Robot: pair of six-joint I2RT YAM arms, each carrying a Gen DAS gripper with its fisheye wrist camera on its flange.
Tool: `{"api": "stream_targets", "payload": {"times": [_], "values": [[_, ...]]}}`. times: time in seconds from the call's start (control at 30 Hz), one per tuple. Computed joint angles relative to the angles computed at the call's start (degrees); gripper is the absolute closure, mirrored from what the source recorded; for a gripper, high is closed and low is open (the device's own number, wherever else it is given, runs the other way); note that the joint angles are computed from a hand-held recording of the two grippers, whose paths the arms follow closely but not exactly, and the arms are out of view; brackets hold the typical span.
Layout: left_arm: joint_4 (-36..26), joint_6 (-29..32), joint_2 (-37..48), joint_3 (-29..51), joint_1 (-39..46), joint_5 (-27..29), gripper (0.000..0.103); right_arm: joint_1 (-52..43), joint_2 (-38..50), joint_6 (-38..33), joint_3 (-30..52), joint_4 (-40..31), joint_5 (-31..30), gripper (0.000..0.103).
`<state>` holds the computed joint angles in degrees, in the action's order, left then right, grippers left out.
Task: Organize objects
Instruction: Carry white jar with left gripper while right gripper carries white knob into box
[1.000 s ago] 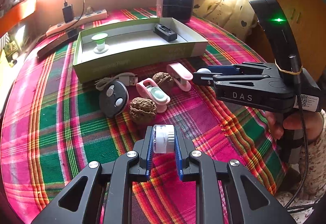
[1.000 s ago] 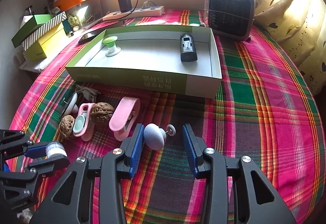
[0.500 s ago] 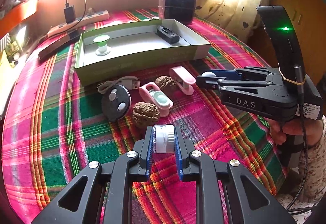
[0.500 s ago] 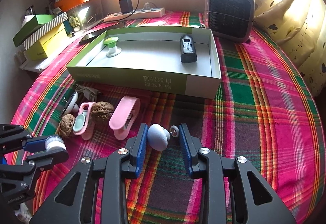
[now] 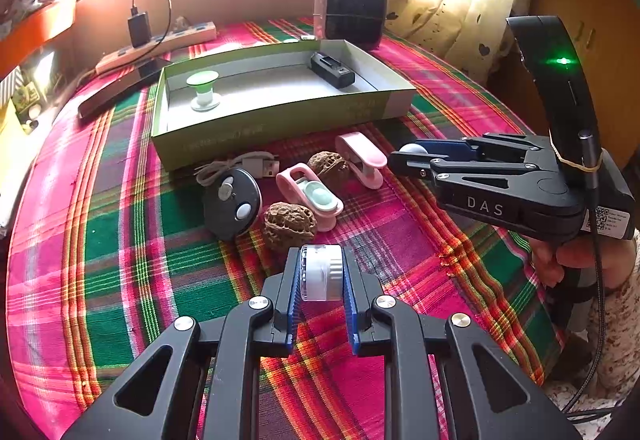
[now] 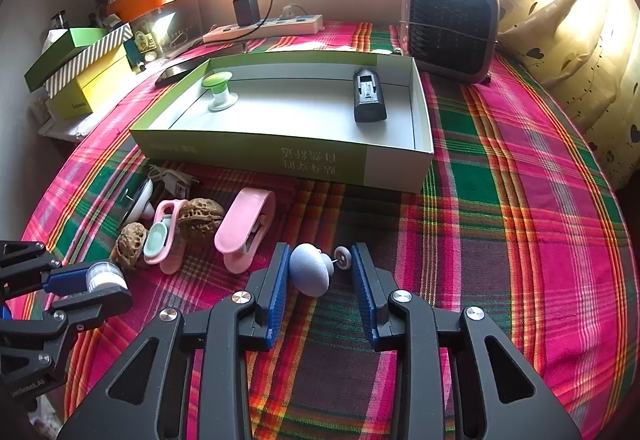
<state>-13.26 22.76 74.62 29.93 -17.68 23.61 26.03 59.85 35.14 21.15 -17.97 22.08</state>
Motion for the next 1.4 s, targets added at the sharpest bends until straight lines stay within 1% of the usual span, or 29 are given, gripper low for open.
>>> {"api": "stream_targets", "payload": {"times": [0.2,0.37,0.63,0.83,1.03,1.4], "values": [[-0.71,0.43,-1.00,0.09,0.17,0.50,0.086,0.15,-0.89,0.44,-0.32,-0.50,-0.10,0.071],[-1.30,0.62,-1.77,0.57,0.30,0.87,0.086,0.62,-2.45,0.67,0.27,-2.41,0.70,0.071],[-1.54,0.05,-2.03,1.98,0.11,0.82,0.086,0.38,-4.46,-0.63,1.89,-4.12,1.25,0.071],[-0.64,-0.66,-0.20,4.42,-0.03,0.23,0.086,-1.04,-5.07,-2.45,3.26,-4.34,0.71,0.071],[0.49,-1.59,2.86,7.89,-0.15,-0.16,0.086,-3.39,-4.67,-5.70,5.66,-3.72,-0.43,0.071],[2.53,-3.07,9.25,14.42,0.20,-1.32,0.086,-8.49,0.58,-11.31,9.59,0.45,-3.98,0.071]]}}
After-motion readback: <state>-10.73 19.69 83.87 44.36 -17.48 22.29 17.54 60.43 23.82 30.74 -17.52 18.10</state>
